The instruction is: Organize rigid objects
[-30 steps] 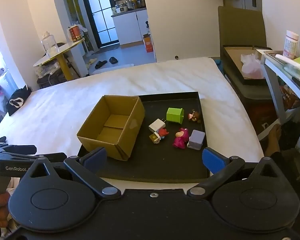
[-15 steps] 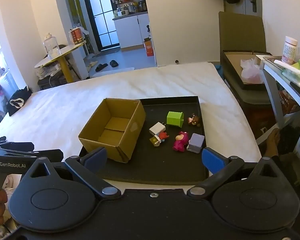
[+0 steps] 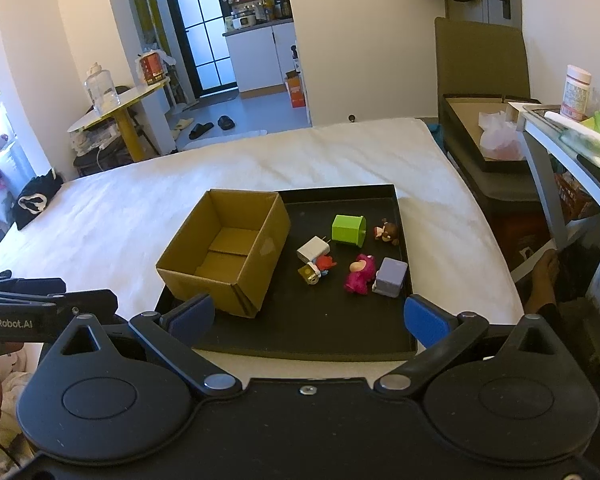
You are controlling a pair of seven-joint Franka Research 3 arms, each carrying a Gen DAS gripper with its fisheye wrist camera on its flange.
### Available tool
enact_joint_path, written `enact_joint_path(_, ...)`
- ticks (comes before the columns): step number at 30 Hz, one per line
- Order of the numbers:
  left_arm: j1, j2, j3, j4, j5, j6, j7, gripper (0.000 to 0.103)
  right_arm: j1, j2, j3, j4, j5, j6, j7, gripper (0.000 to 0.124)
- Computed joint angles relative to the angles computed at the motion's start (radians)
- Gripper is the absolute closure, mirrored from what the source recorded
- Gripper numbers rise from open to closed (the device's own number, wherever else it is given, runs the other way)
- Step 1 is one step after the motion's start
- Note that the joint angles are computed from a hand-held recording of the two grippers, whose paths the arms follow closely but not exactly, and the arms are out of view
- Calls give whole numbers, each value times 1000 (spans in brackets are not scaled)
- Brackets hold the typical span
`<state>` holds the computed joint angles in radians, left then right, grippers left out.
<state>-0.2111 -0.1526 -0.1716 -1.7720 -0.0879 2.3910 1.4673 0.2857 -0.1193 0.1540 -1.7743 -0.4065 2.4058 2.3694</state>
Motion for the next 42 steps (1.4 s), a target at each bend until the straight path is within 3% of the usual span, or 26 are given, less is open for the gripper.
enact_joint_path(42,4,-12,7,1,-22,-10,-8,5,-20,-41,15,-36,1,-10,27,21)
